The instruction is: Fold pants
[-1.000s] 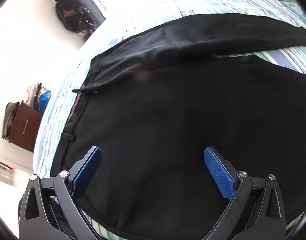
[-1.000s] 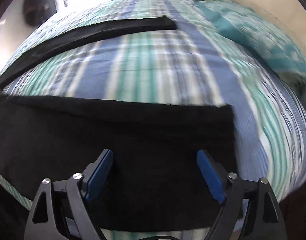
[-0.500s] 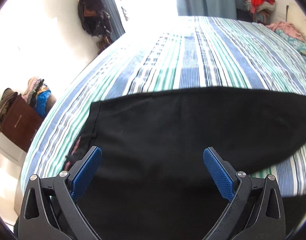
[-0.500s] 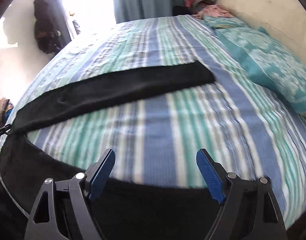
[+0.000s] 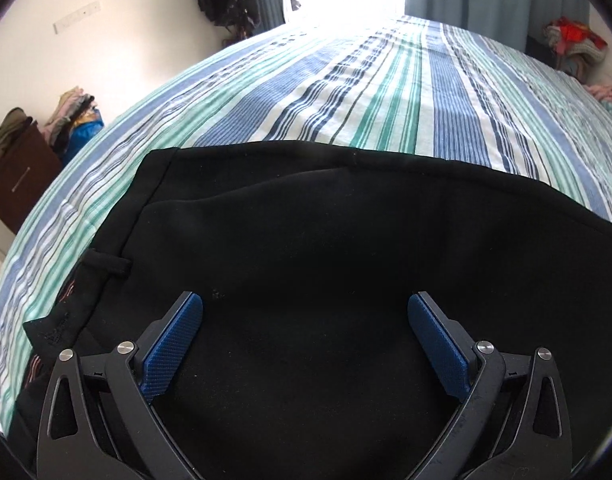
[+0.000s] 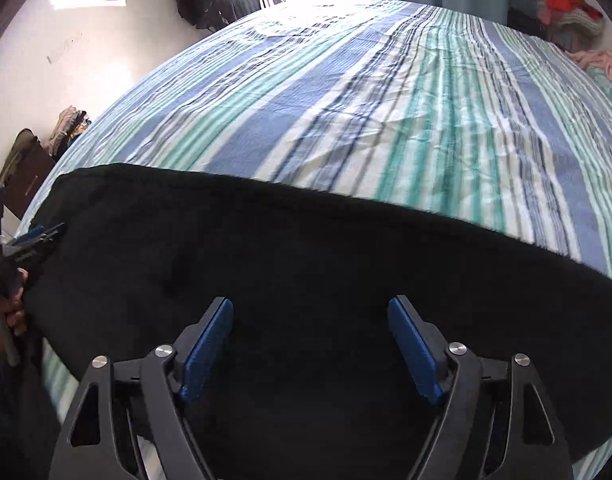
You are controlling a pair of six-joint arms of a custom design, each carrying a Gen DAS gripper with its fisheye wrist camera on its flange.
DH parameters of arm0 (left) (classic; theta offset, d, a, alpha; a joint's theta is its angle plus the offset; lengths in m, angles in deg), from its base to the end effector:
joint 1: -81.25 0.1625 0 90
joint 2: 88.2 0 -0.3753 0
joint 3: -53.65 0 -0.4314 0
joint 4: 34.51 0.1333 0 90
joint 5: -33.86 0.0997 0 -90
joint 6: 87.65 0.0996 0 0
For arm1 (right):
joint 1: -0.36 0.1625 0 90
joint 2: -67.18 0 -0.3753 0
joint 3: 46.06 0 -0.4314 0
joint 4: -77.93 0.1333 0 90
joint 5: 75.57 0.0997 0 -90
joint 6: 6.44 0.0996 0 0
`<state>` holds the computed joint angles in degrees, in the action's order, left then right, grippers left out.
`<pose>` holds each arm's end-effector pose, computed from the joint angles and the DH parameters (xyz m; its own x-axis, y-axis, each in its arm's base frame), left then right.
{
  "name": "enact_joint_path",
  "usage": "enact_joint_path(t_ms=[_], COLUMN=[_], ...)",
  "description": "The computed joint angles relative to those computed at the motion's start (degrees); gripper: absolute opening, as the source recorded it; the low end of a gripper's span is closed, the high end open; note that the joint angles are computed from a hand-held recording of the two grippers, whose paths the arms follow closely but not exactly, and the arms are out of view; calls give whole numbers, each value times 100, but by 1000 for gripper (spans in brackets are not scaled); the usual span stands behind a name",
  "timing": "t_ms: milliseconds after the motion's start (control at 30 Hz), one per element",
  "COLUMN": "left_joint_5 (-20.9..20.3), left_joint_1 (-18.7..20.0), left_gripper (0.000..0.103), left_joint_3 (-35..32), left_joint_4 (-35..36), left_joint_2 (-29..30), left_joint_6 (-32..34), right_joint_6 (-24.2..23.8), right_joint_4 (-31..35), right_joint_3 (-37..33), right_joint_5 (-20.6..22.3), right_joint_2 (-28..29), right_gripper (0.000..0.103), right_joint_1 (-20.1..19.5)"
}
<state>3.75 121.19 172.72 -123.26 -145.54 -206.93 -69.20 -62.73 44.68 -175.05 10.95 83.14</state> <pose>-0.1717 -0.4300 -0.0130 -0.4353 -0.6845 -0.5848 0.0641 0.6244 -0.7785 0.0296 -0.6964 0.1634 -0.5526 -0.7697 0.3197 -0.8096 0.5868 0.0133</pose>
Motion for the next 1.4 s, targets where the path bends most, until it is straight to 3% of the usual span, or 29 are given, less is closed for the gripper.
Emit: enact_joint_path(t_ms=[67, 133, 200, 267, 367, 433, 567, 633, 667, 700, 733, 767, 833, 1000, 1100, 1200, 1300, 1400], left_joint_5=[40, 135, 192, 211, 223, 230, 247, 254, 254, 253, 252, 250, 248, 218, 171, 61, -40, -105], left_joint_1=[-8, 70, 118, 124, 117, 113, 108, 102, 102, 103, 105, 108, 108, 121, 130, 147, 135, 137], left_gripper=[102, 102, 102, 102, 102, 102, 102, 102, 102, 102, 102, 102, 102, 102, 102, 102, 102, 102], left_joint_3=[32, 54, 61, 50, 34, 30, 35, 52, 52, 48, 46, 42, 37, -31, -121, -365, -688, -859], left_joint_4=[-3, -25, -26, -7, 61, 75, 78, 60, 60, 67, 71, 75, 82, 195, 340, 751, 1372, 1686], left_joint_2=[18, -45, -55, -37, -21, -10, -5, -14, -14, -10, -8, -7, -6, 23, 60, 187, 408, 526], left_joint_6=[-51, 15, 35, 19, -33, -52, -72, -73, -73, -76, -73, -70, -71, -95, -122, -227, -490, -597], right_joint_6=[-135, 146, 363, 847, 1176, 1474, 1967, 2026, 1981, 1957, 1966, 1938, 1825, 701, 407, 566, 744, 1078], right_joint_4=[-281, -156, -364, -284, -610, -478, 623, 818, 630, 443, 242, -55, -275, -1013, -1143, -1143, -1691, -2499], right_joint_3=[-564, -1359, -2157, -3063, -4052, -4478, -5142, -5213, -5007, -4713, -4421, -4137, -3403, -723, 656, 1751, 2552, 2892], right_joint_5=[-299, -412, -827, -1123, -1689, -1637, -1251, -1320, -1245, -1052, -1021, -1030, -535, 586, 1064, 1533, 1366, 306], right_joint_2=[319, 650, 1025, 1384, 1803, 1901, 2079, 2167, 2079, 1927, 1765, 1615, 1076, -1005, -2301, -3534, -4301, -4368], right_gripper=[78, 82, 88, 89, 87, 87, 87, 81, 57, 18, 10, 8, 8, 8, 7, 6, 1, 3], right_joint_1=[-95, -275, -421, -587, -698, -774, -852, -836, -822, -818, -794, -770, -797, -1020, -1401, -2024, -2493, -2675])
